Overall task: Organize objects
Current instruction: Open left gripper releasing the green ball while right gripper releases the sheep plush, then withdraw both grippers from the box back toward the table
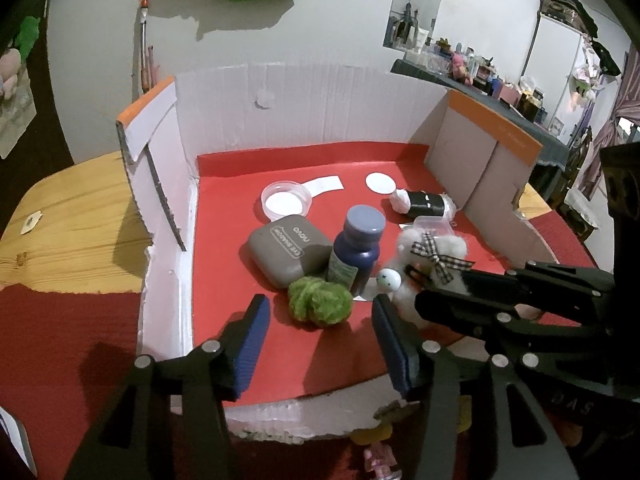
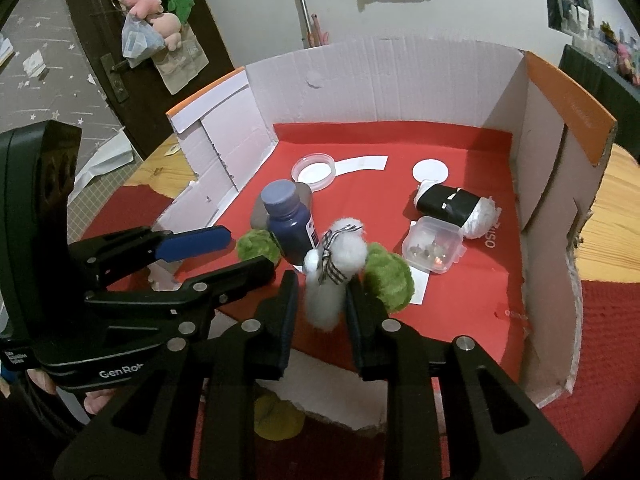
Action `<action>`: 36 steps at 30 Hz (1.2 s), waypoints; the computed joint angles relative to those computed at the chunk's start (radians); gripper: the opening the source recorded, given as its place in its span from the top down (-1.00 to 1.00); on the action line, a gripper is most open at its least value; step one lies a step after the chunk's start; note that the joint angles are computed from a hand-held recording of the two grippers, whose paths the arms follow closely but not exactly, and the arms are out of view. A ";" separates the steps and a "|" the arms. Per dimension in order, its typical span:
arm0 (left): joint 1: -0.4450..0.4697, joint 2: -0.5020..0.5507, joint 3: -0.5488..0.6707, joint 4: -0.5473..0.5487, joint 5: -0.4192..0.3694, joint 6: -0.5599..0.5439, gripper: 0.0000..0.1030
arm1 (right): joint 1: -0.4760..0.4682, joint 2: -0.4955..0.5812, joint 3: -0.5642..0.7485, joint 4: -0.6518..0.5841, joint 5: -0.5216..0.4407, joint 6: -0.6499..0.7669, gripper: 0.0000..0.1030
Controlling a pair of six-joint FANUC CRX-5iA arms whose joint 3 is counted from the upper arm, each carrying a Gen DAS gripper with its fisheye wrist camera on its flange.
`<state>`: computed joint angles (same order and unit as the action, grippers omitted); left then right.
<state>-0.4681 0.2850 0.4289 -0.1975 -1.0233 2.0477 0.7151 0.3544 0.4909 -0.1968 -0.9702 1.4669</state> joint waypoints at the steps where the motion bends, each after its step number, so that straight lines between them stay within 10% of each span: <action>1: -0.001 -0.002 -0.001 -0.001 0.000 0.001 -0.08 | 0.001 -0.002 -0.002 0.003 0.001 0.001 0.52; 10: -0.017 -0.023 -0.009 -0.036 -0.008 0.031 -0.17 | 0.004 -0.035 -0.042 0.019 0.024 -0.003 0.38; 14: -0.017 -0.036 -0.021 -0.040 -0.005 0.043 -0.19 | 0.016 -0.059 -0.073 0.040 0.048 -0.024 -0.02; 36: -0.060 -0.094 -0.041 -0.118 -0.020 0.104 -0.56 | 0.062 -0.158 -0.179 0.114 0.109 -0.083 -0.29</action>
